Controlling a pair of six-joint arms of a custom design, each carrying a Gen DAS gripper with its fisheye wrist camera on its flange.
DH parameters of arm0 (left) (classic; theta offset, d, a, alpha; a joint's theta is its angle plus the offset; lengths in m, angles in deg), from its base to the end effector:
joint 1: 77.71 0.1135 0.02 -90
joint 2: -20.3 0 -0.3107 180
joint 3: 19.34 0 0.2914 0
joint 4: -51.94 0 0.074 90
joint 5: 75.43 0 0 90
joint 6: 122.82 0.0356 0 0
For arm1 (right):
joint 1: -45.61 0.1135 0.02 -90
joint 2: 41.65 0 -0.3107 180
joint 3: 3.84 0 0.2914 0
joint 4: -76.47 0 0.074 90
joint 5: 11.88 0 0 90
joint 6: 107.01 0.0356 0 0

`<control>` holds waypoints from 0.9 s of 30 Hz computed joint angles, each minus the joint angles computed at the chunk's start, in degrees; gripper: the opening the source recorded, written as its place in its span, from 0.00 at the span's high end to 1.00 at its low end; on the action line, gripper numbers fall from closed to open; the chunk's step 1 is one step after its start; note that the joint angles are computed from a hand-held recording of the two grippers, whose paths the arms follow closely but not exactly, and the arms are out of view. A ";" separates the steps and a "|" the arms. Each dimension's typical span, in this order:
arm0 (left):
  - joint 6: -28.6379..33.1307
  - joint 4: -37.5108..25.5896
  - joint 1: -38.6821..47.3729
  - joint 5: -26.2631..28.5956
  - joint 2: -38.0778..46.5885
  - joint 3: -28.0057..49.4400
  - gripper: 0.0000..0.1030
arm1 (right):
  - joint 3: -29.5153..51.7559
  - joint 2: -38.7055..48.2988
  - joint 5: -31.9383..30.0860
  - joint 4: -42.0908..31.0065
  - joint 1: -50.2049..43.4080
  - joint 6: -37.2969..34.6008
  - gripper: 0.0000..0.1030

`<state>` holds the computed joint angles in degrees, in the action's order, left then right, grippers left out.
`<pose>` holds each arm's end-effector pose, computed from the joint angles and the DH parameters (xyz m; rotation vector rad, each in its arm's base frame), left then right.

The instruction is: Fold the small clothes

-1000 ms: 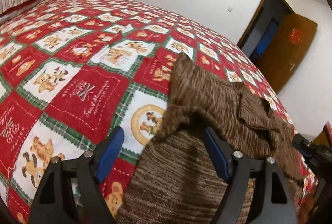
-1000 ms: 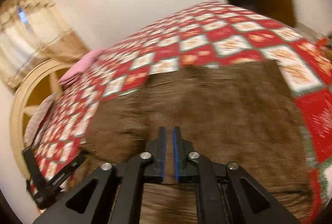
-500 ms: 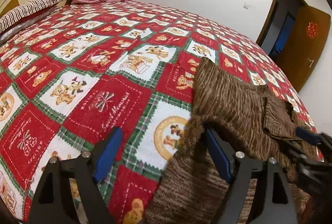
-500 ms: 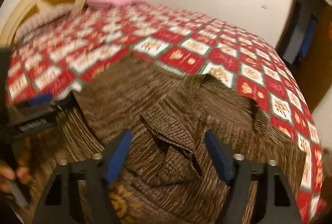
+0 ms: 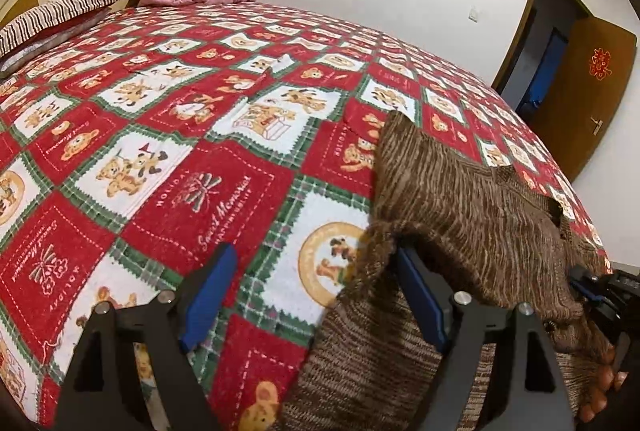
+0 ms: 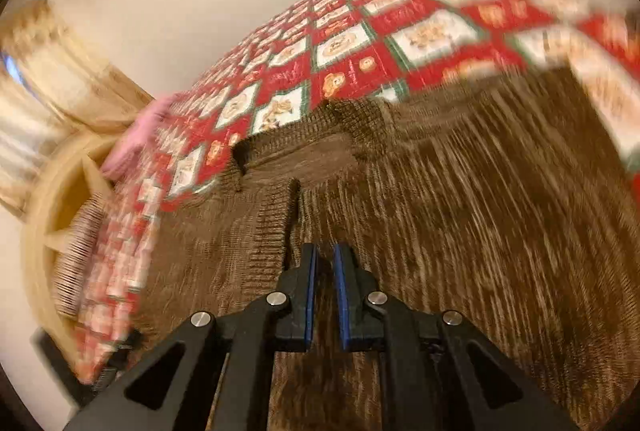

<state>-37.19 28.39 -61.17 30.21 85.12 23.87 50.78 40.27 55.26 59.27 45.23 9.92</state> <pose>0.2281 0.0577 0.2106 -0.2928 2.3139 -0.2162 0.3115 0.0118 0.2126 0.3639 2.3482 0.6939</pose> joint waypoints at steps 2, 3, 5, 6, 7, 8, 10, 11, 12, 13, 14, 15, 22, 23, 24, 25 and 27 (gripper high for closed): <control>0.16 -0.03 -0.03 -0.16 -0.01 0.00 0.19 | -1.16 -3.50 3.53 -1.15 0.51 0.64 0.91; 0.33 -0.08 0.15 0.15 0.02 0.02 0.17 | -1.91 -6.38 7.30 -1.85 2.12 -0.16 0.91; 0.89 -0.24 0.50 1.34 0.17 0.14 0.13 | -3.12 -10.15 10.23 -2.06 4.89 -1.27 0.91; 1.04 -0.23 0.67 1.86 0.21 0.15 0.11 | -3.29 -11.24 10.50 -2.19 6.46 -2.05 0.91; 1.08 -0.17 0.66 1.99 0.18 0.11 0.11 | -2.93 -11.90 12.18 -2.98 10.06 -3.67 0.91; 1.07 -0.13 0.47 1.78 0.20 0.11 0.11 | -2.25 -11.55 14.12 -3.79 12.79 -5.23 0.91; 1.16 -0.14 -0.15 0.92 0.27 0.17 0.11 | -1.17 -9.41 18.37 -4.70 17.41 -9.26 0.91; 1.18 -0.21 -0.30 0.75 0.37 0.26 0.11 | -0.43 -7.07 20.52 -5.36 20.01 -10.79 0.90; 1.16 -0.19 -0.18 1.01 0.41 0.26 0.11 | 0.04 -5.00 21.08 -6.72 20.91 -11.49 0.90; 1.21 -0.12 0.17 1.60 0.48 0.21 0.11 | 0.17 -2.94 22.58 -7.82 22.51 -11.16 0.90; 1.36 -0.26 0.62 2.42 0.55 0.28 0.10 | -1.68 -3.76 25.55 -4.60 23.97 -10.82 0.90; 2.07 -0.88 1.70 4.45 0.80 0.59 0.09 | -1.23 -3.60 26.31 -5.57 24.44 -10.56 0.90; 21.68 -15.89 13.77 17.27 -4.66 2.01 0.09 | -4.91 -21.32 27.80 -15.78 25.39 -9.14 0.88; 26.32 -19.08 17.54 20.78 -5.27 2.36 0.09 | -6.12 -26.62 28.81 -18.06 25.83 -9.10 0.88; 33.37 -24.29 22.74 25.03 -5.31 3.45 0.09 | -6.97 -30.98 30.13 -20.25 26.21 -9.36 0.86; 38.35 -27.80 26.02 27.26 -4.81 4.43 0.09 | -7.28 -34.41 30.54 -22.76 26.01 -9.88 0.79; 52.01 -36.98 34.37 31.51 -3.09 7.10 0.09 | -7.26 -41.13 30.85 -28.70 25.20 -10.74 0.54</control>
<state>14.82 -8.59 -26.79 61.72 82.03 30.97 43.52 -0.86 86.11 30.58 70.43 -0.82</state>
